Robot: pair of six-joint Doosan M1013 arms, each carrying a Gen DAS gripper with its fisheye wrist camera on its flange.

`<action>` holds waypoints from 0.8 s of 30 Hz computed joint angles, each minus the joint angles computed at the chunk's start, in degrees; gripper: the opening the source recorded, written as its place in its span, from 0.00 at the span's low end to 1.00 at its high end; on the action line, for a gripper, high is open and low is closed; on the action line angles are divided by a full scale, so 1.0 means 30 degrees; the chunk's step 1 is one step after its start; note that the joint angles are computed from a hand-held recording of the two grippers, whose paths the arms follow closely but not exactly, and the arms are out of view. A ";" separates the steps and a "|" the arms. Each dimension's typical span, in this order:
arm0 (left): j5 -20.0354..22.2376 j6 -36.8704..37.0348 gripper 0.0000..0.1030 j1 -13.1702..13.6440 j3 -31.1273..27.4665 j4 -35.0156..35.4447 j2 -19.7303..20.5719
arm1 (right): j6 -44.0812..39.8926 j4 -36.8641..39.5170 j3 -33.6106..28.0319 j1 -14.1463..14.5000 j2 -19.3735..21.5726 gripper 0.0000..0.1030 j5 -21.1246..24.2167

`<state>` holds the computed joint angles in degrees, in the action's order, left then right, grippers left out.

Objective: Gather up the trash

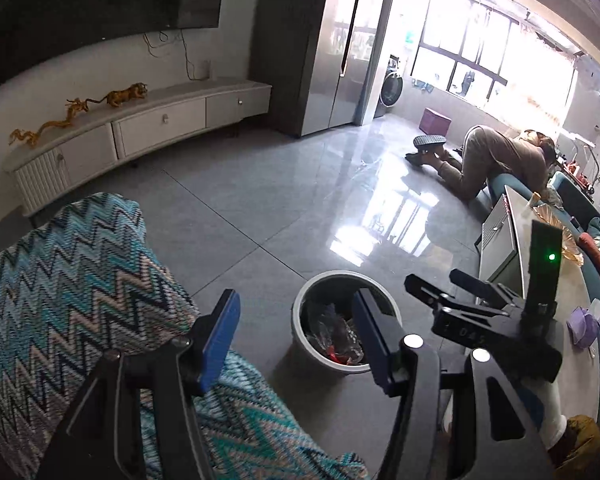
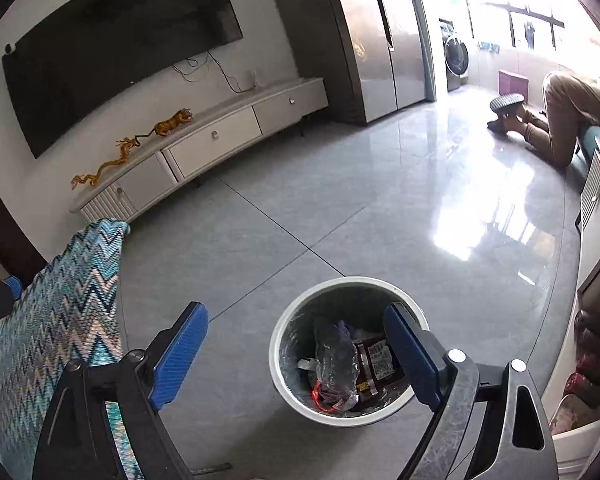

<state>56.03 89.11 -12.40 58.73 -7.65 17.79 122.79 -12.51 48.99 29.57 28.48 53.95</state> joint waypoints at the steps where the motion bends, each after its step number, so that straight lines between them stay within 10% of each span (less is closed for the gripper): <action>1: -0.0212 -0.0122 0.56 0.0097 0.0417 0.0347 -0.0384 | -0.0125 -0.0136 -0.0116 0.0214 -0.0083 0.90 -0.0062; 14: -0.2959 -0.2775 0.59 0.1426 0.5326 0.4370 -0.5025 | -0.2504 -0.1080 -0.0237 0.2843 -0.1173 0.98 -0.1264; 24: -0.4330 -0.7668 0.79 0.1237 0.8219 1.0319 -0.7723 | -0.3222 -0.2730 0.0477 0.4462 -0.1974 1.00 -0.2618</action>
